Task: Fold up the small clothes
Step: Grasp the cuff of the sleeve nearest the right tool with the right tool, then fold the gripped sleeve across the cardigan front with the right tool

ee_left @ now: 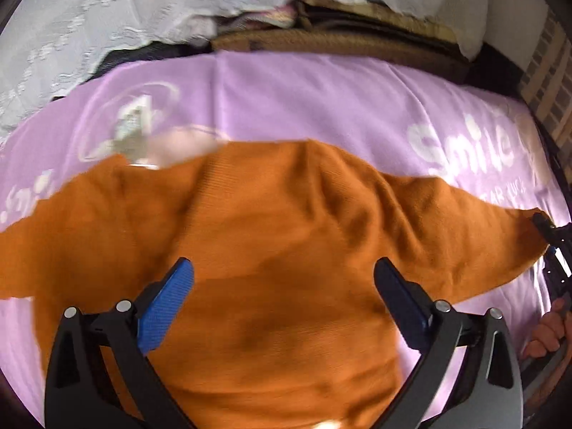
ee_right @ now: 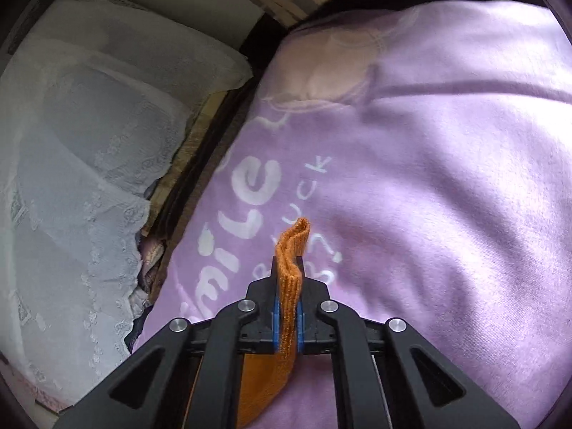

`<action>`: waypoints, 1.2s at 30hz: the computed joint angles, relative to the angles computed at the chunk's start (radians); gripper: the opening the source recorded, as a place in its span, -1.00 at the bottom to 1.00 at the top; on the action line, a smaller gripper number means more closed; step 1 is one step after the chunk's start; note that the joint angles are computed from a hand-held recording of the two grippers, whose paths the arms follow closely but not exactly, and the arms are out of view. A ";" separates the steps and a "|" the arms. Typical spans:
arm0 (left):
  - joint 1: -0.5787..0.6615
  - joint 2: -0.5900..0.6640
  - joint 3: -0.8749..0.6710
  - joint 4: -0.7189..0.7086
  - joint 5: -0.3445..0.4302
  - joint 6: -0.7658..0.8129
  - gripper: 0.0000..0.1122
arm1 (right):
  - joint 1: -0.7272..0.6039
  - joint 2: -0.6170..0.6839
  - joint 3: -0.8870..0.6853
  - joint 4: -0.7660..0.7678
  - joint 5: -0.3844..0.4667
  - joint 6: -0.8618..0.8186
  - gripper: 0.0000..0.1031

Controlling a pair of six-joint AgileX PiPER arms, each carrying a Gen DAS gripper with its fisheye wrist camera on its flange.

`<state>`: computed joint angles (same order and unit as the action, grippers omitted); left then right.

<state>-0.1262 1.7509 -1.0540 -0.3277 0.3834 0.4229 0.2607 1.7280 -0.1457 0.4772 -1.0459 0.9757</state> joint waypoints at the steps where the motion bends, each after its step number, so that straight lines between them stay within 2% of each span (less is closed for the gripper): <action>1: 0.043 -0.008 -0.012 -0.021 0.021 0.017 0.75 | 0.036 -0.038 -0.013 0.034 0.022 -0.061 -0.87; 2: 0.080 -0.001 -0.038 -0.065 0.056 0.046 0.75 | 0.088 -0.091 -0.042 0.095 0.064 -0.160 -0.87; 4: 0.164 0.048 -0.135 -0.227 0.191 0.161 0.75 | 0.190 -0.159 -0.088 0.199 0.115 -0.319 -0.87; 6: 0.213 0.086 -0.198 -0.337 0.309 0.234 0.75 | 0.279 -0.195 -0.137 0.265 0.148 -0.442 -0.87; 7: 0.222 0.096 -0.210 -0.380 0.341 0.270 0.75 | 0.325 -0.203 -0.170 0.302 0.166 -0.509 -0.87; 10: 0.200 0.083 -0.167 -0.402 0.300 0.327 0.75 | 0.426 -0.201 -0.253 0.387 0.199 -0.660 -0.87; 12: 0.196 0.092 -0.162 -0.419 0.306 0.368 0.75 | 0.482 -0.179 -0.313 0.424 0.216 -0.747 -0.87; 16: 0.238 0.109 -0.194 -0.515 0.436 0.462 0.75 | 0.560 -0.129 -0.429 0.488 0.248 -0.869 -0.87; 22: 0.316 0.158 -0.266 -0.600 0.639 0.541 0.75 | 0.592 -0.063 -0.574 0.490 0.319 -0.905 -0.87; 27: 0.401 0.195 -0.339 -0.611 0.750 0.536 0.75 | 0.614 -0.017 -0.715 0.545 0.385 -0.981 -0.86; 31: 0.469 0.230 -0.400 -0.607 0.814 0.532 0.75 | 0.635 0.040 -0.839 0.608 0.430 -1.061 -0.85; 36: 0.554 0.267 -0.461 -0.591 0.833 0.539 0.75 | 0.651 0.134 -0.997 0.661 0.490 -1.143 -0.85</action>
